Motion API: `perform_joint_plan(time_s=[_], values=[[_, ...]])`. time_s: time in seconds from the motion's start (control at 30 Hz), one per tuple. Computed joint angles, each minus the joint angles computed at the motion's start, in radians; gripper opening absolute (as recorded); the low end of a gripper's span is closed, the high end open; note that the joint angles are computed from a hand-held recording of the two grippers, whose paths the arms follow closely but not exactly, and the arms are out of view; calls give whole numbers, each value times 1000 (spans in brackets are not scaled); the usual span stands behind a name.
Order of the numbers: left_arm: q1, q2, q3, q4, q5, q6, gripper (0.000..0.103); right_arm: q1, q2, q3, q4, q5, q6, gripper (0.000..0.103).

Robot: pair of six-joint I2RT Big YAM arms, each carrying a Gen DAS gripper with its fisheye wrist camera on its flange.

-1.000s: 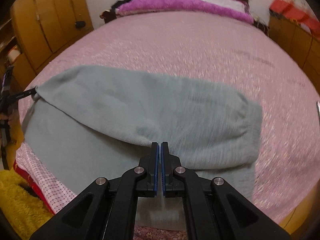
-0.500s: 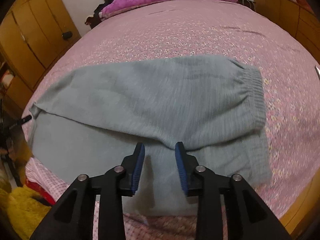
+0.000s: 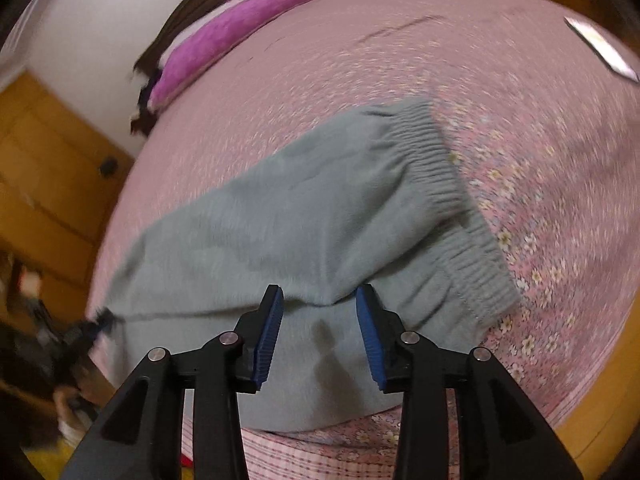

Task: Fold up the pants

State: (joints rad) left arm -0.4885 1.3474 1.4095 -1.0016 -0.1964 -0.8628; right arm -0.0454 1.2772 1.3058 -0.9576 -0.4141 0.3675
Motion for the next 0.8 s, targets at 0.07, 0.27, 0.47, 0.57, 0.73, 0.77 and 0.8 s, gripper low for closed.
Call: perform_joint_plan(time_s=[0.07, 0.27, 0.47, 0.57, 0.73, 0.77, 0.8], values=[[8, 7, -2, 3, 6, -16, 35, -9, 3, -2, 19, -9, 36, 32], [14, 31, 5, 8, -2, -17, 35, -21, 35, 10, 64, 1, 82, 32], [27, 37, 5, 41, 42, -24, 6, -22, 68, 31, 85, -8, 100, 30], [31, 20, -3, 59, 69, -35, 3, -15, 66, 45, 84, 8, 58, 9], [2, -42, 0, 49, 43, 2, 3, -20, 50, 83, 68, 8, -28, 0], [-9, -55, 8, 33, 27, 4, 3, -21, 46, 99, 56, 2, -45, 0], [-19, -68, 13, 20, 12, 3, 3, -21, 39, 104, 46, -5, -53, 0]])
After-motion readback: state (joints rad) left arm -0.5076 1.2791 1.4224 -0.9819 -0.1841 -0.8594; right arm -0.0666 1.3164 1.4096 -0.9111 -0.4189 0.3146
